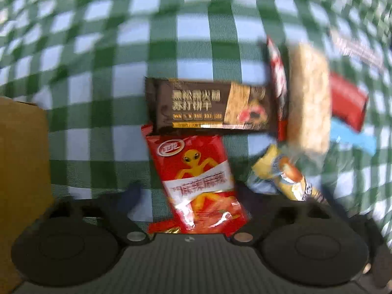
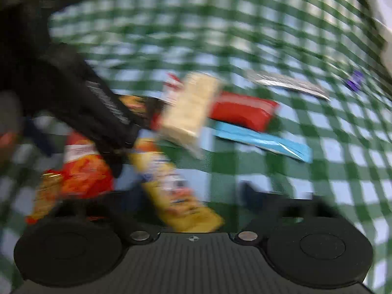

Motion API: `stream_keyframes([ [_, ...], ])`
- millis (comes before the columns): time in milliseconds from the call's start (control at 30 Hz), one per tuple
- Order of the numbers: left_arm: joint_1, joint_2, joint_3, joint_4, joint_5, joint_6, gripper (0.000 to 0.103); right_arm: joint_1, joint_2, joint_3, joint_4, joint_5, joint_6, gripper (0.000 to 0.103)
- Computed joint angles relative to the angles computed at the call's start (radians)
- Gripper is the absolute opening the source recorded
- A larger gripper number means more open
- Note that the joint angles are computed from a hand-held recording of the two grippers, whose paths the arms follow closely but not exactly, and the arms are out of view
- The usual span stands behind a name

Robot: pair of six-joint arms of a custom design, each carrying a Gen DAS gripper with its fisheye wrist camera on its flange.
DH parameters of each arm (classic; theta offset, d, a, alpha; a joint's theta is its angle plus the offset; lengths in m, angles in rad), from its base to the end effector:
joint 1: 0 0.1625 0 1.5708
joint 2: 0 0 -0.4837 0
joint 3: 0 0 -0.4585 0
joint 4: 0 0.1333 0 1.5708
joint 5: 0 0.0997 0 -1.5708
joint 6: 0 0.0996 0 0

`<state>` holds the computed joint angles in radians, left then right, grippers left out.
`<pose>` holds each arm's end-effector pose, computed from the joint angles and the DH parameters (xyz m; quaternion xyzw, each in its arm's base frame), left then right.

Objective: Organize snacks
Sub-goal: 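Grasp the red spicy-strip packet with the left tool while the right tool grasps the yellow wafer stick, then carry both snacks over the box and open both tools to drop them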

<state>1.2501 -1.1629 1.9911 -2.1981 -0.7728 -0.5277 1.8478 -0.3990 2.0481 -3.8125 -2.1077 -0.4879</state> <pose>0.0095 -0.6204 0.1807 -0.0560 0.9159 -0.0749 0.3903 0.2270 -0.4972 -0.1220 0.2723 -0.8844 0.2533 0.2819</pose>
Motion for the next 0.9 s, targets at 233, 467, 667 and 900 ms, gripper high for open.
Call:
stream_keyframes([
  [233, -0.066, -0.100, 0.104, -0.128, 0.013, 0.112, 0.050, 0.041, -0.004, 0.029, -0.039, -0.065, 0.036, 0.017],
  [467, -0.143, -0.208, 0.218, -0.194, 0.022, 0.145, 0.050, 0.085, -0.055, 0.103, -0.101, -0.141, 0.181, 0.017],
  [667, -0.212, -0.367, 0.276, -0.155, -0.047, 0.136, 0.050, 0.161, -0.098, 0.152, -0.140, -0.190, 0.278, 0.017],
  [900, -0.364, -0.728, 0.368, 0.029, -0.049, 0.069, 0.050, 0.314, -0.159, 0.217, -0.123, -0.224, 0.433, 0.017],
])
